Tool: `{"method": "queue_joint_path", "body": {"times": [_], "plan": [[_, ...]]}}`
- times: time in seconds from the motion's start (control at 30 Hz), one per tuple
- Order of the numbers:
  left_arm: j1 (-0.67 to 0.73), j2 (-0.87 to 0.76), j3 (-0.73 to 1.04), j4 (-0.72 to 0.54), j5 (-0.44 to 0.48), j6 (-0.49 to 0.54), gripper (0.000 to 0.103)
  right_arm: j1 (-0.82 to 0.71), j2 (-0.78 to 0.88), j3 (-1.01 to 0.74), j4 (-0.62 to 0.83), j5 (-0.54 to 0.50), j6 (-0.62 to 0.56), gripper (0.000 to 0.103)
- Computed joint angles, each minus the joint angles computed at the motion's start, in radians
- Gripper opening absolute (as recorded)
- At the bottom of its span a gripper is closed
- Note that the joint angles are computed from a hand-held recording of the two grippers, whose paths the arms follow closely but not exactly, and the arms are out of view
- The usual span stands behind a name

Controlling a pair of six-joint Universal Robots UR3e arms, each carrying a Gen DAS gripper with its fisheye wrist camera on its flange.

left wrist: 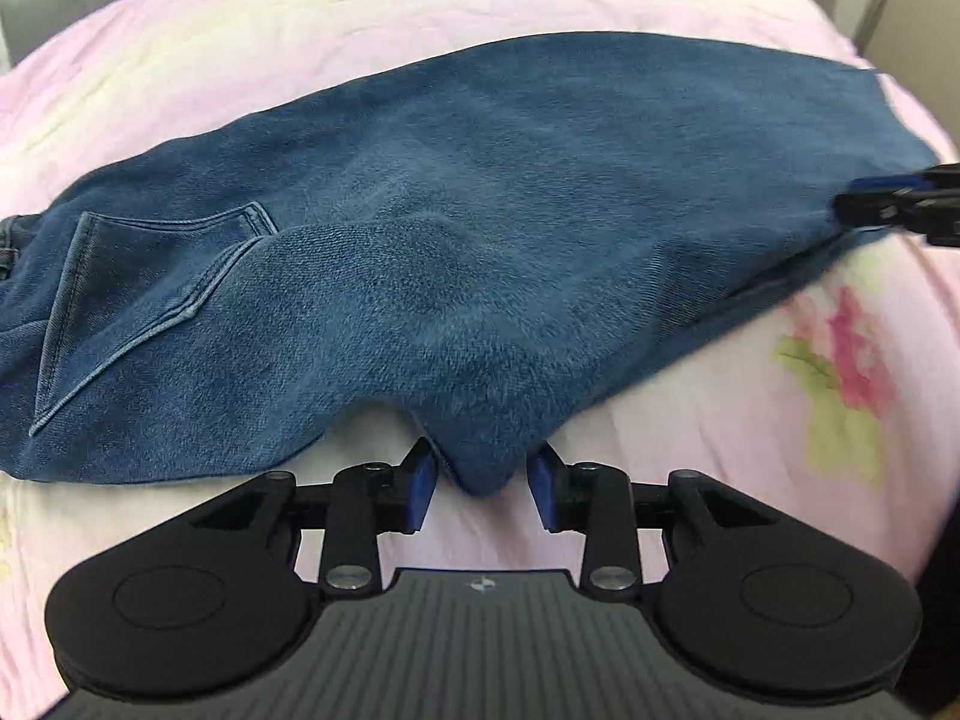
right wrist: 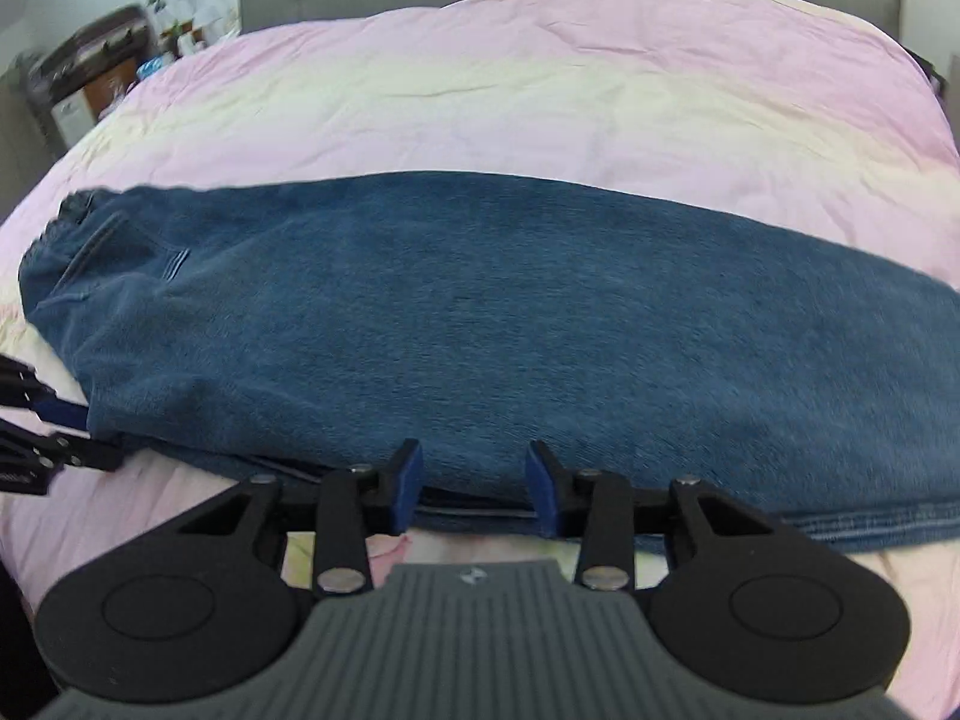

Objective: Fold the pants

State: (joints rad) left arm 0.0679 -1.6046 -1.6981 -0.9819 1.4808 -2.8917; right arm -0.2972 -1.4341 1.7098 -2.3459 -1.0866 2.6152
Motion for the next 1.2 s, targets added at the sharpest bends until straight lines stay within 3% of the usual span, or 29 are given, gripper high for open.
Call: {"method": "queue_joint_path", "body": {"times": [0.13, 0.2, 0.33, 0.43, 0.47, 0.57, 0.63, 0.7, 0.87, 1.03, 1.2], "plan": [[0.001, -0.035, 0.050, -0.044, 0.002, -0.133, 0.021, 0.006, 0.044, 0.031, -0.056, -0.068, -0.005, 0.027], [0.014, -0.051, 0.104, -0.125, -0.011, -0.160, 0.019, 0.002, 0.060, 0.065, -0.081, -0.087, -0.037, 0.025], [-0.016, -0.125, 0.165, -0.186, 0.045, -0.167, 0.018, -0.018, 0.069, 0.106, -0.123, -0.063, -0.052, 0.023], [-0.035, -0.160, 0.240, -0.258, 0.071, -0.171, 0.016, -0.036, 0.051, 0.082, -0.055, -0.056, -0.072, 0.022], [-0.046, -0.178, 0.289, -0.317, 0.088, -0.164, 0.002, -0.046, 0.046, 0.057, -0.002, -0.057, -0.078, 0.020], [-0.059, -0.170, 0.357, -0.420, 0.114, -0.144, 0.003, -0.138, -0.010, 0.043, 0.100, -0.013, -0.083, 0.029], [-0.055, -0.140, 0.378, -0.449, 0.085, -0.134, 0.007, -0.220, -0.033, 0.022, 0.167, 0.022, -0.071, 0.035], [-0.057, -0.124, 0.413, -0.467, 0.049, -0.141, 0.009, -0.307, -0.040, -0.016, 0.229, 0.052, -0.040, 0.037], [-0.116, -0.187, 0.561, -0.426, -0.008, -0.193, 0.010, -0.488, 0.046, -0.172, 0.292, 0.088, 0.112, 0.057], [-0.221, -0.388, 0.786, -0.381, 0.012, -0.229, 0.018, -0.608, 0.251, -0.463, 0.368, 0.126, 0.266, 0.054], [-0.287, -0.609, 1.077, -0.468, 0.034, -0.304, 0.019, -0.633, 0.484, -0.722, 0.443, 0.190, 0.458, 0.045]]}}
